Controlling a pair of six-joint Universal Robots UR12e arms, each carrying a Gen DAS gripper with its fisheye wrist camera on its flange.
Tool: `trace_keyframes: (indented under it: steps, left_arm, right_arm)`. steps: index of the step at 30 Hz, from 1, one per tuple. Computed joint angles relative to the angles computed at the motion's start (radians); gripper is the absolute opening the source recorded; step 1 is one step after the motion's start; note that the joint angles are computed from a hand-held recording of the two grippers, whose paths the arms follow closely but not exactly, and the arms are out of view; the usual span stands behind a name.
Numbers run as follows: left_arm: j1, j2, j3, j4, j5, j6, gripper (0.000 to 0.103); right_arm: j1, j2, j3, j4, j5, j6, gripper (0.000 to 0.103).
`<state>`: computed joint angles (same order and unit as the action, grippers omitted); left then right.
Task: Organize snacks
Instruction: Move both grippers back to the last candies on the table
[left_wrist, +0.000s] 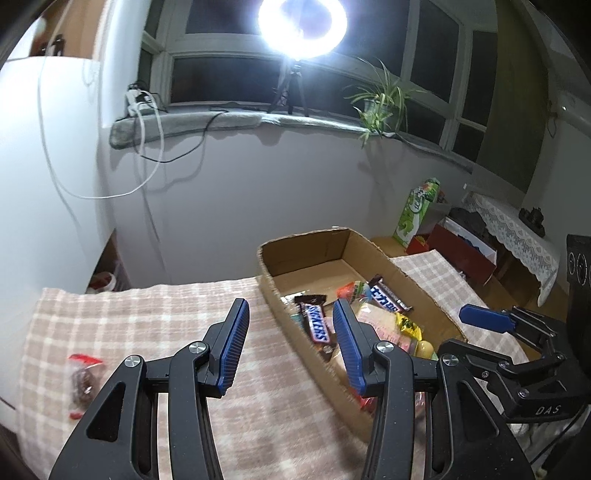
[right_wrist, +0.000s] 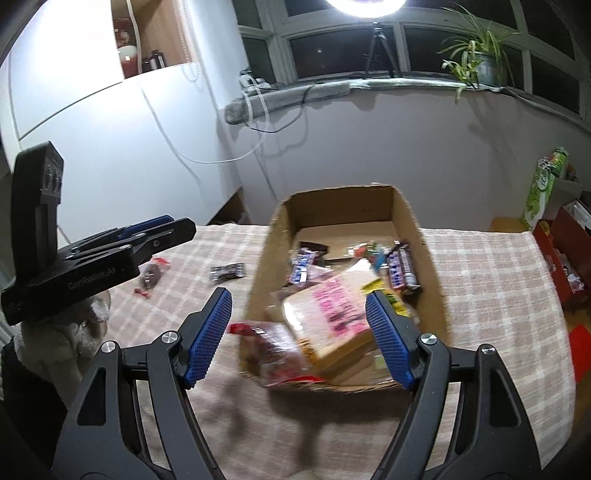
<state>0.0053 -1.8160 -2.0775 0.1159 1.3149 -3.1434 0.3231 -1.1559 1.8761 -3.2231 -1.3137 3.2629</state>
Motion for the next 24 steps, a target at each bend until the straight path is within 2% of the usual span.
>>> trace_keyframes:
  steps: [7, 16, 24]
  left_arm:
    - [0.05, 0.037, -0.056, 0.028, 0.003, -0.028, 0.046]
    - [0.137, 0.085, -0.145, 0.056, 0.002, -0.058, 0.046]
    - [0.215, 0.106, -0.205, 0.052, -0.015, -0.058, 0.046]
  right_arm:
    - [0.035, 0.005, -0.008, -0.018, 0.047, -0.016, 0.078]
    - [0.098, 0.049, -0.068, 0.032, 0.073, -0.03, 0.078]
    - [0.159, 0.122, -0.169, 0.11, 0.026, -0.014, 0.078]
